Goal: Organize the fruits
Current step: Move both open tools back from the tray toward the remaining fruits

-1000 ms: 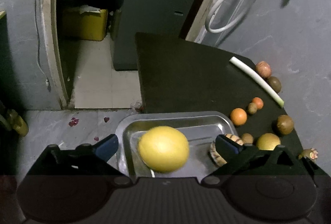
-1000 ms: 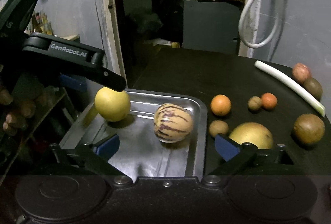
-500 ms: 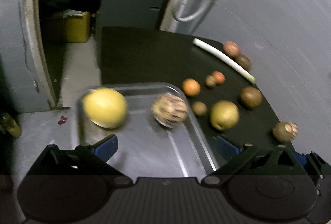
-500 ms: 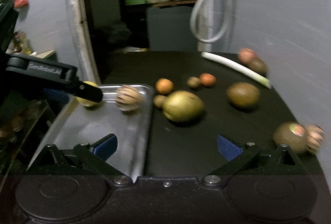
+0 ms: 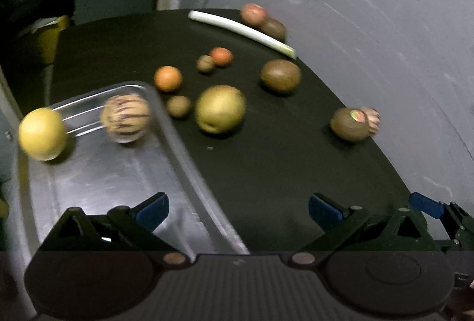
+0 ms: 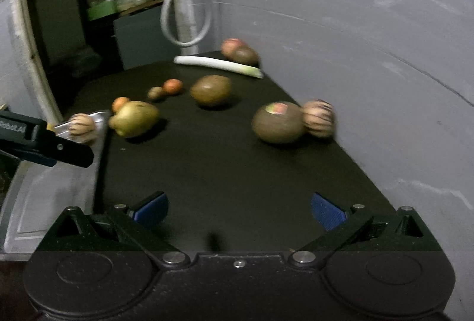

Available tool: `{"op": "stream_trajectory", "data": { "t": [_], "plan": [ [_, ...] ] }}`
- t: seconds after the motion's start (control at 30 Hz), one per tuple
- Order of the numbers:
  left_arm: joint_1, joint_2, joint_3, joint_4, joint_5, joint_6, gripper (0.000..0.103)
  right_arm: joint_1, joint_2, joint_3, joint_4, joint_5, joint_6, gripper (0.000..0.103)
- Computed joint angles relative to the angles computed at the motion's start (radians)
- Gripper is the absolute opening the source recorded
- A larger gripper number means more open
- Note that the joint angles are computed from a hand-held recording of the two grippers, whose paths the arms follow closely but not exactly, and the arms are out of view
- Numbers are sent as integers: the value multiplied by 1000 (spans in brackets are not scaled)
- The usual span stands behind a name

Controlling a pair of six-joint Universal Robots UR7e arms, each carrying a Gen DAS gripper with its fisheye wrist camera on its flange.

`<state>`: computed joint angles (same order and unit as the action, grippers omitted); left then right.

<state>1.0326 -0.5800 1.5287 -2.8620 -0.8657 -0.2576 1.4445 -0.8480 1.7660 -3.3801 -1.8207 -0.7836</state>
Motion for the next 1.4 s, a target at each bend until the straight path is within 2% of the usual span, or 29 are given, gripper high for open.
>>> {"op": "stream_trajectory", "data": {
  "t": [0.2, 0.5, 0.9, 1.13, 1.4],
  "plan": [
    [-6, 50, -92, 86, -16, 62, 102, -26, -2, -3, -10, -16, 39, 102],
    [1, 137, -272, 182, -3, 151, 102, -39, 25, -71, 41, -9, 36, 102],
    [16, 188, -374, 240, -5, 170, 102, -33, 61, -145, 96, -5, 50, 102],
    [26, 227, -446, 272, -30, 203, 102, -35, 77, -164, 59, -26, 72, 102],
    [37, 306, -585, 335, -63, 273, 102, -45, 82, -178, 42, -54, 94, 102]
  ]
}}
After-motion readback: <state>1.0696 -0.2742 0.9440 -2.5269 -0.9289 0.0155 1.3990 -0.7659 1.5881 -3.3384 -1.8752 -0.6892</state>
